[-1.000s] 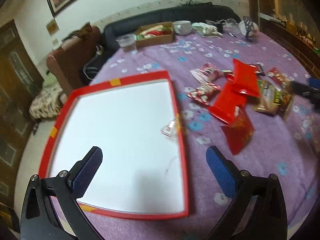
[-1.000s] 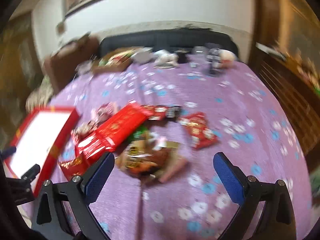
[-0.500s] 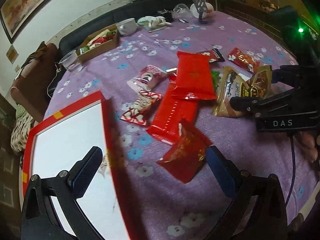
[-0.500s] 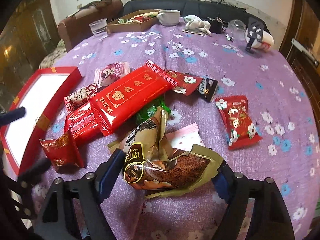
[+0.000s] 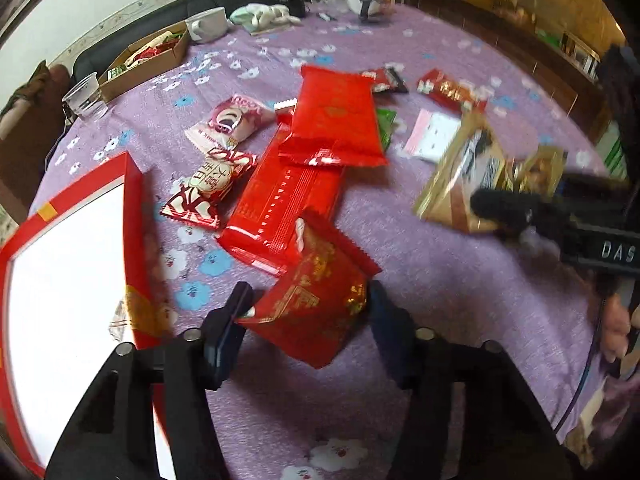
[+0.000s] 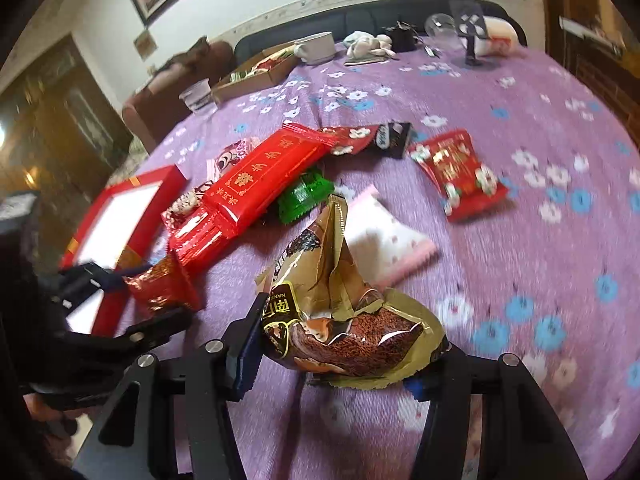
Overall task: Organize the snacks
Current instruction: 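Grasp the red snack packet with the left gripper while the right grasps the gold-brown bag, then release the red packet into the white tray while the right drops the gold bag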
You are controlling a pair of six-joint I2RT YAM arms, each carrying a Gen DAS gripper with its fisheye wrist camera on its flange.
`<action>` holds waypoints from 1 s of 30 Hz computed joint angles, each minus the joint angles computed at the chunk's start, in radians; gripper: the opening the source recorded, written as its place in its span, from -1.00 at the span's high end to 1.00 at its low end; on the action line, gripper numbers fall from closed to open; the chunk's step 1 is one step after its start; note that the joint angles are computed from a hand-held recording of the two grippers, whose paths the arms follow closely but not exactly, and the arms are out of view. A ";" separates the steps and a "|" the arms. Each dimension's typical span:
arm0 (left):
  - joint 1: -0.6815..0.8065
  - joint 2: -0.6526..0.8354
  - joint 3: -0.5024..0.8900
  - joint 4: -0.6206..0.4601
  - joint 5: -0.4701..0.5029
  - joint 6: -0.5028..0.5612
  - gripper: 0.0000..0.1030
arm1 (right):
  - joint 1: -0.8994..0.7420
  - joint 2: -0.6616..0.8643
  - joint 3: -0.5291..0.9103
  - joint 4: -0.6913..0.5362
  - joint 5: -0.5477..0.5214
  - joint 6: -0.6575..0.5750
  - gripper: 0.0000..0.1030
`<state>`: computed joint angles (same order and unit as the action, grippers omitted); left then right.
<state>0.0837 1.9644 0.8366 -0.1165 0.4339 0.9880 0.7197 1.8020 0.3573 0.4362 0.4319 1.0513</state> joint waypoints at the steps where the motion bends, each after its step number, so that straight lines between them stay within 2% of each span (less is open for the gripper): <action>1: 0.004 0.007 0.014 -0.024 0.011 -0.001 0.10 | 0.000 0.004 -0.025 0.051 -0.010 0.008 -0.11; 3: 0.007 0.010 0.018 -0.029 0.025 -0.020 0.26 | 0.013 0.017 -0.056 0.124 0.007 0.018 -0.12; 8: 0.025 0.011 0.019 -0.026 0.056 -0.046 0.48 | 0.038 0.043 -0.030 0.111 0.046 0.014 -0.12; 19: 0.136 0.002 0.075 -0.155 0.145 0.008 0.48 | 0.086 0.056 0.005 0.084 0.046 0.057 -0.10; 23: 0.190 -0.029 0.068 -0.165 0.177 0.030 0.48 | 0.105 0.063 0.035 0.069 0.038 0.073 -0.09; 30: 0.286 -0.064 0.092 -0.115 0.224 -0.011 0.48 | 0.136 0.034 0.103 -0.014 0.071 0.086 -0.04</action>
